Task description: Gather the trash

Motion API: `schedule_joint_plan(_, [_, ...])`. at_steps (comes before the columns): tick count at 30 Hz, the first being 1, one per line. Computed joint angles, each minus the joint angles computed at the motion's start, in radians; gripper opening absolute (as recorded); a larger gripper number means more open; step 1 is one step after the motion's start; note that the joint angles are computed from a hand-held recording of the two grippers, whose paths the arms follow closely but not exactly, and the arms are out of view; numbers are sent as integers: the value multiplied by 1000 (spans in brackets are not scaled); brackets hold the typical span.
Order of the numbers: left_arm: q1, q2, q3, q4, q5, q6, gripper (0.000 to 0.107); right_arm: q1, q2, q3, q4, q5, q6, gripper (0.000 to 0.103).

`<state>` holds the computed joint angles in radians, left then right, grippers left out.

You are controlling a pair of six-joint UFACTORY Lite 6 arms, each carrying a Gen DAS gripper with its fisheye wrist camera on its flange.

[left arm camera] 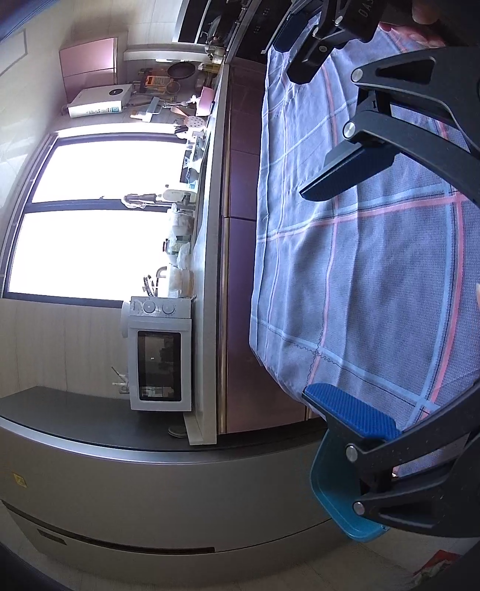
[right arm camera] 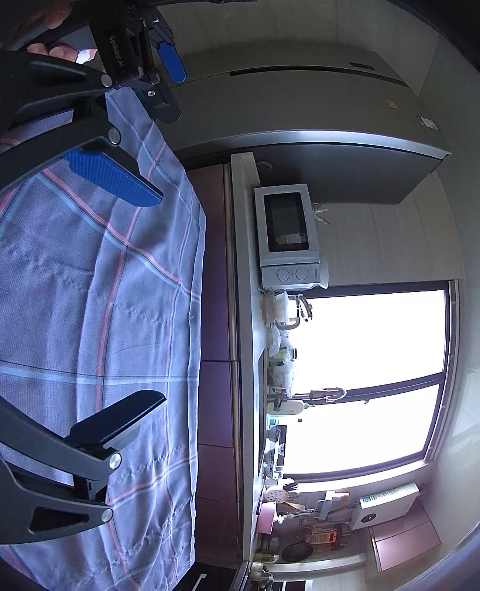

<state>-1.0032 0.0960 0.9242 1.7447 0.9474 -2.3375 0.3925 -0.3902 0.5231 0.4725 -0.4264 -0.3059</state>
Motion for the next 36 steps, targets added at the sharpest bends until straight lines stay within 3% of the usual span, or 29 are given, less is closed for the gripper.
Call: schedule_joint_plan(36, [-34,9,-4,-13,72,10,97,-1,-46,-33,73,-7,-54,96])
